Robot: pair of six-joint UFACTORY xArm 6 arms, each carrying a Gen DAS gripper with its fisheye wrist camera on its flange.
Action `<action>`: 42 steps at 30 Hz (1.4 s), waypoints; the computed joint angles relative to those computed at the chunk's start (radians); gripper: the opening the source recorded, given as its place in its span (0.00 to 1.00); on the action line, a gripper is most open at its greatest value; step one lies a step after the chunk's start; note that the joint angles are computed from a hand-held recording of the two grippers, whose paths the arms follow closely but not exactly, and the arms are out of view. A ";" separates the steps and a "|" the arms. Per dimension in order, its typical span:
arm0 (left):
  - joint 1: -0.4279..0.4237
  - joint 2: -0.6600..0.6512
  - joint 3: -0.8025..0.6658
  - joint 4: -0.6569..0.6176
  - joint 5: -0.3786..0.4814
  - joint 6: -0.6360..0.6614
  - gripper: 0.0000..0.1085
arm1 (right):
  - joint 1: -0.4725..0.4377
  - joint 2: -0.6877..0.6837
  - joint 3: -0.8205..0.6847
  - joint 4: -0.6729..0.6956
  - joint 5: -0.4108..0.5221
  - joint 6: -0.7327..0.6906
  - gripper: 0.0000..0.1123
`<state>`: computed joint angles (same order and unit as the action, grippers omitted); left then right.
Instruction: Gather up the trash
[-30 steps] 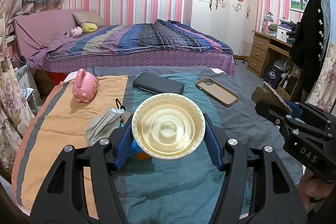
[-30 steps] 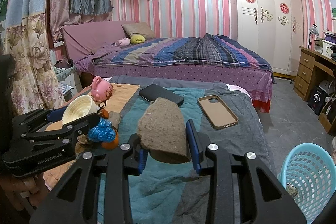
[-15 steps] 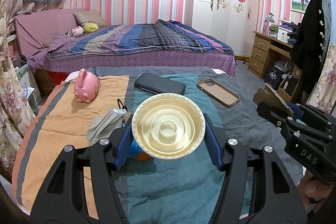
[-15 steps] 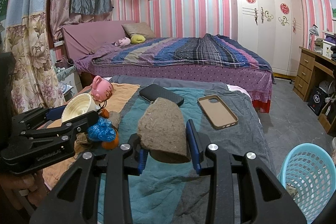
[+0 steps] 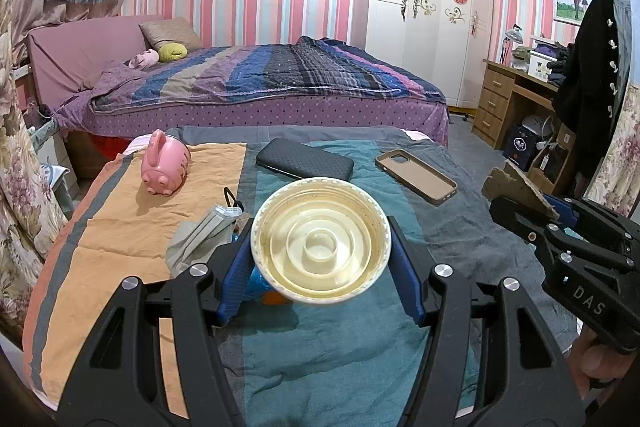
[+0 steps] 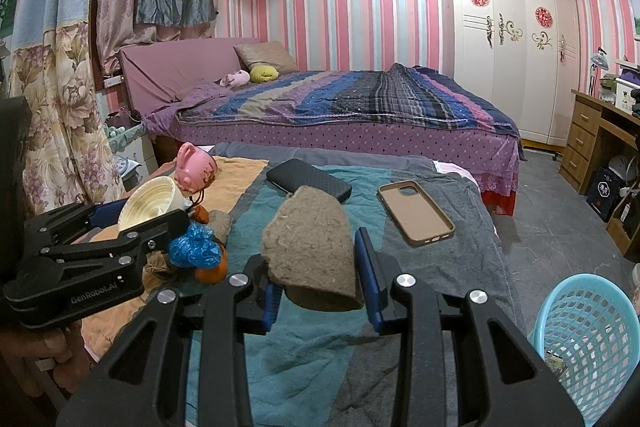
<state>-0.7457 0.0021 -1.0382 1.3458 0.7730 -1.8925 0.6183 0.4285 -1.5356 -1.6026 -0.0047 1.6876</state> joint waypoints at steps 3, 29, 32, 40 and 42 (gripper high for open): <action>0.000 0.000 0.000 0.000 0.000 0.000 0.56 | 0.000 -0.003 0.001 -0.025 0.003 0.026 0.30; -0.005 0.056 -0.064 -0.004 -0.025 0.000 0.56 | -0.023 -0.050 0.030 -0.144 0.020 0.171 0.30; -0.010 0.081 -0.090 -0.005 -0.029 0.007 0.56 | -0.033 -0.063 0.036 -0.194 0.018 0.227 0.30; -0.020 0.149 -0.168 -0.004 -0.047 0.000 0.56 | -0.067 -0.107 0.073 -0.304 0.026 0.360 0.30; -0.022 0.165 -0.188 -0.001 -0.054 -0.001 0.56 | -0.082 -0.123 0.089 -0.332 0.029 0.395 0.30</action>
<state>-0.7681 0.1672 -1.2263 1.3446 0.7191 -1.8940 0.5364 0.3059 -1.4462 -1.9342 0.0238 2.0825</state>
